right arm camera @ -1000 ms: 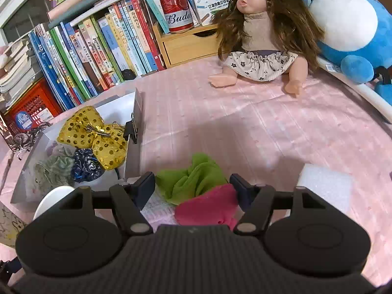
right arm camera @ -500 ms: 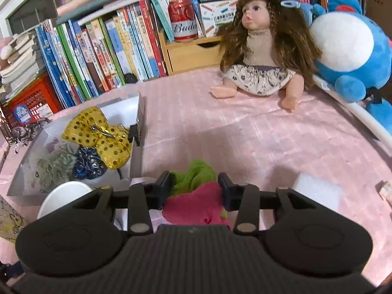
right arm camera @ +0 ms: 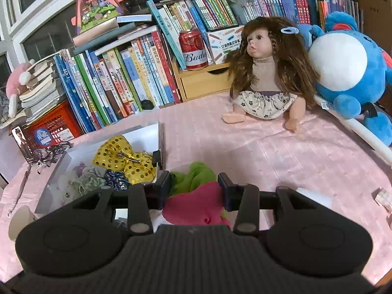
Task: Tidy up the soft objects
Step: 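Close the right gripper on the scrunchies while the left gripper grasps the blue packet, then lift the scrunchies and blue packet and carry both over the white tray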
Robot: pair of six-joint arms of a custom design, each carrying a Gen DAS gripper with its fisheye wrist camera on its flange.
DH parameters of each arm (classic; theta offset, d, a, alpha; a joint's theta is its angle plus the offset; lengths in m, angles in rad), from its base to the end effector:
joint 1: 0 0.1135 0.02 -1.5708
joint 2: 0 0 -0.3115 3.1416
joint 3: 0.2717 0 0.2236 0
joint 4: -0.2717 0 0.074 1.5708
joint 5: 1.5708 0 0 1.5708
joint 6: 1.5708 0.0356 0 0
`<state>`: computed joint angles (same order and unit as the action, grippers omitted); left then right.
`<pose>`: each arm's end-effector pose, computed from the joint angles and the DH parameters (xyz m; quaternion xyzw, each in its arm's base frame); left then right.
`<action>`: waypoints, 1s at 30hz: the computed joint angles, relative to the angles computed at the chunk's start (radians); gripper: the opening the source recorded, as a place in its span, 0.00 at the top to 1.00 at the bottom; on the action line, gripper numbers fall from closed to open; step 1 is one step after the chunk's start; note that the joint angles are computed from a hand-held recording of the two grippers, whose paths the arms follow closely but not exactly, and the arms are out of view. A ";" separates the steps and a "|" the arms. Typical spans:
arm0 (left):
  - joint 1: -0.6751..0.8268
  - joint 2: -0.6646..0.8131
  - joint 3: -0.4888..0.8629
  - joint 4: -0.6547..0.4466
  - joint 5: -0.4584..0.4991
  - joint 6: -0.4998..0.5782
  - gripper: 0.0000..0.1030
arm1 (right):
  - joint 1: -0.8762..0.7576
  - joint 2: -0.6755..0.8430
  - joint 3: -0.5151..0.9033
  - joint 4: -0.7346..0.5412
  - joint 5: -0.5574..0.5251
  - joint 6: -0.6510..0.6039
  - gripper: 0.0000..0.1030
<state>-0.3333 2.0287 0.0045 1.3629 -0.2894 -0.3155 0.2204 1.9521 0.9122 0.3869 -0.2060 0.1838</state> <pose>0.1948 -0.0567 0.1066 -0.0554 0.8895 -0.0158 0.4533 0.3723 0.0909 0.1811 -0.0618 0.8908 0.1787 0.4131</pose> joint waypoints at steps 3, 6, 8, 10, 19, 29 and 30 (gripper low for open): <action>-0.007 0.071 0.010 0.063 -0.014 0.026 0.52 | 0.002 -0.006 -0.002 0.002 -0.005 0.004 0.55; -0.023 0.058 0.044 0.010 -0.041 0.073 0.66 | 0.003 -0.009 0.000 0.002 -0.015 0.014 0.55; 0.005 -0.016 0.067 -0.090 0.029 0.074 0.67 | 0.004 -0.010 0.007 -0.003 -0.022 0.023 0.55; 0.010 -0.078 0.073 -0.146 0.047 0.091 0.67 | 0.008 -0.011 0.018 -0.013 -0.025 0.034 0.55; 0.101 -0.523 0.174 -0.574 0.148 0.199 0.67 | 0.044 -0.024 0.093 -0.060 -0.040 0.054 0.55; 0.499 -0.679 0.597 -1.122 0.476 0.313 0.66 | 0.100 0.013 0.289 -0.208 -0.097 0.095 0.55; 0.519 -0.667 0.641 -1.158 0.483 0.320 0.66 | 0.108 0.019 0.311 -0.223 -0.095 0.094 0.55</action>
